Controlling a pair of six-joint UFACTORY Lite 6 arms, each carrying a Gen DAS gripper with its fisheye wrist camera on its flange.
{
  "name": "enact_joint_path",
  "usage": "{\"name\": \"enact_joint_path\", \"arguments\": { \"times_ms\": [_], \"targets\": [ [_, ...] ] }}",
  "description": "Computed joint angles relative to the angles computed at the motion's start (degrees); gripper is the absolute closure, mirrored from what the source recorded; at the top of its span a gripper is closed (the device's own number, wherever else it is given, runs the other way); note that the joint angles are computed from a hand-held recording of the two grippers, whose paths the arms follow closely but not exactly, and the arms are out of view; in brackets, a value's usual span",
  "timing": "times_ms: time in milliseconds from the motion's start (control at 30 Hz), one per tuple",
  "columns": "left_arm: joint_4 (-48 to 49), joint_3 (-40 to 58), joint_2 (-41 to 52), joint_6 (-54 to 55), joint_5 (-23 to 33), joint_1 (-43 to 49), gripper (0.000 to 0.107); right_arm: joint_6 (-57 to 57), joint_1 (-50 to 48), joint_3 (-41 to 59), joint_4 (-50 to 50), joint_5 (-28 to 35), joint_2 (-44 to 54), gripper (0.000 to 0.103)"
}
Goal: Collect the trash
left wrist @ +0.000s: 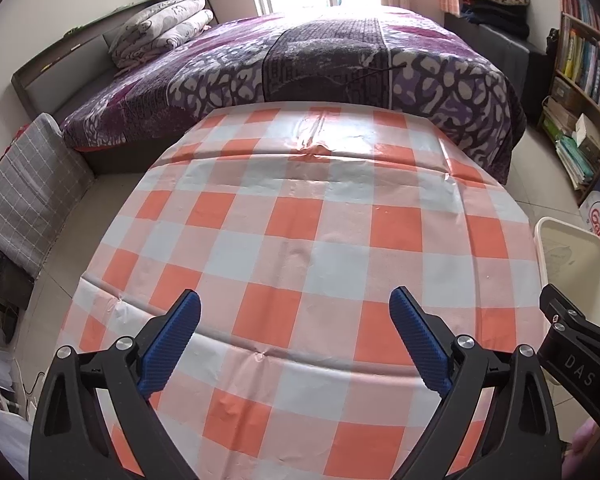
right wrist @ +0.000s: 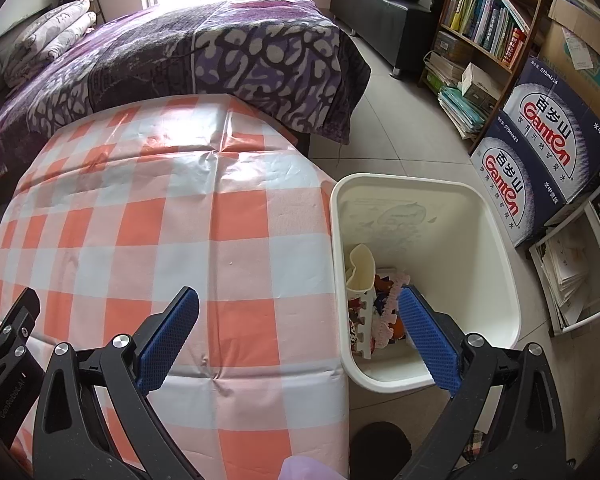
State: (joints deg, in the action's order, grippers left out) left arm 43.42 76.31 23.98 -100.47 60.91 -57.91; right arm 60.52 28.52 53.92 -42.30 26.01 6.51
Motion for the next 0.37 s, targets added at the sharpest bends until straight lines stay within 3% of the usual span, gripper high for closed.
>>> {"name": "enact_joint_path", "arguments": {
  "times_ms": [367],
  "targets": [
    [-1.87, -0.66, -0.38, 0.44, -1.45, 0.99, 0.014, -0.19, -0.05, -0.34, 0.16, -0.19, -0.23, 0.007]
  ]
}}
